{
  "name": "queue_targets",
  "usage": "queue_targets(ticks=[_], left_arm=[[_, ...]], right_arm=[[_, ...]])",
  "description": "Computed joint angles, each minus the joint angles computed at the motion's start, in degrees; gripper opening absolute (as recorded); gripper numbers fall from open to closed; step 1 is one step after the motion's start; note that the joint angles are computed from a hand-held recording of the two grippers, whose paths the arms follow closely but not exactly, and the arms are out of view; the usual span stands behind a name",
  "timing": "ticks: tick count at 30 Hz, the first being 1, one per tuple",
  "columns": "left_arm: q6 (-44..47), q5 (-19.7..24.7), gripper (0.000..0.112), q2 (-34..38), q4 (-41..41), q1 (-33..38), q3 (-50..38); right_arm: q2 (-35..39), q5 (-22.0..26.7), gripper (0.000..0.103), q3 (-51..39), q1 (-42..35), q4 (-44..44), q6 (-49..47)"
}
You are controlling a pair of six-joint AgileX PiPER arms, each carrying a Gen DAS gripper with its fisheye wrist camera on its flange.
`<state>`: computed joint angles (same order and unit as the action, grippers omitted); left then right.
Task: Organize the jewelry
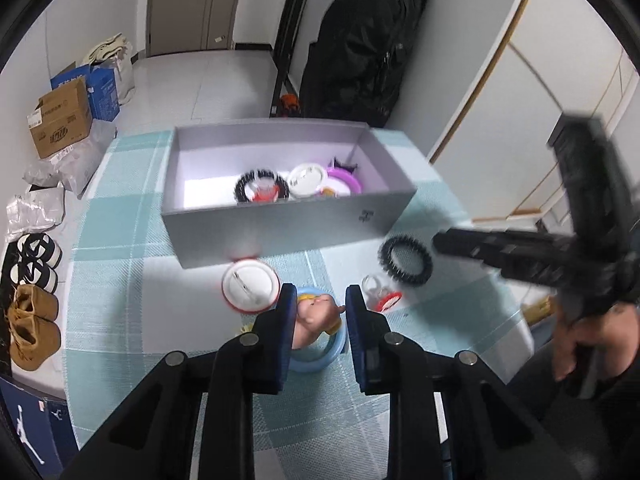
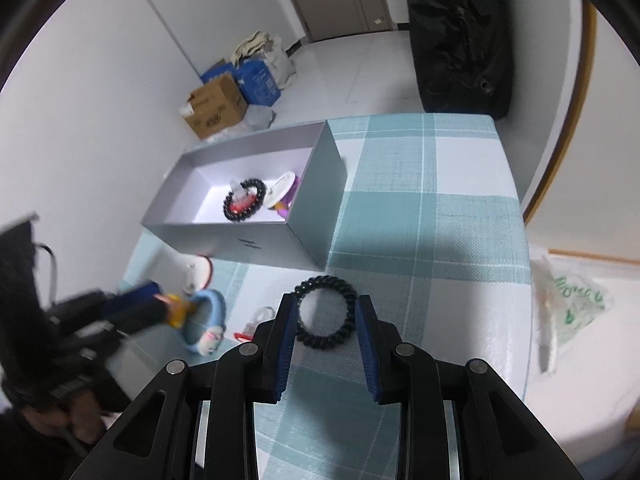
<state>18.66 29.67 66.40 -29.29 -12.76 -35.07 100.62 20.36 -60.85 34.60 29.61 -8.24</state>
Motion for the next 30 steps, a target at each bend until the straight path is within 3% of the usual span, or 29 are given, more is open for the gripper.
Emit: queue_targets(ticks=[10,13,15,17,20,25,30], left_arm=[[4.38,-0.04,0.020,-1.69,-4.32,1.86,-1.27],[5.75,0.06,0.020,-1.44,-5.28,2.88,-1.19],[6.16,0.19,0.020,-1.43,-5.88,3.42,-1.25],[6.70,0.37,0.020,-1.41,-6.40,3.97,-1.40],[7.06,0.42,0.020,-1.77,-6.92,4.57,-1.46],[7.58,0.68,0.020,-2.70,-8.17,5.38,-1.65],[9.05,1.17,0.020,-2.27,-10.34,6.62,-2.46]], right_arm=[[6.08,2.53,0.029,-5.59,5.93,-33.36,26.82],[7.89,4.64,0.027,-7.42,8.80,-45.63,36.05],[8.27,5.51,0.018,-8.11,9.94,-48.81,37.72],[8.39,5.46,0.009,-8.32,10.38,-47.85,35.68],[8.39,6.02,0.009,-8.48,11.03,-49.39,36.51],[5.88,2.65,0.008,-6.06,7.33,-30.58,22.47],[0.92,-0.67,0.008,-2.75,5.13,-18.15,12.16]])
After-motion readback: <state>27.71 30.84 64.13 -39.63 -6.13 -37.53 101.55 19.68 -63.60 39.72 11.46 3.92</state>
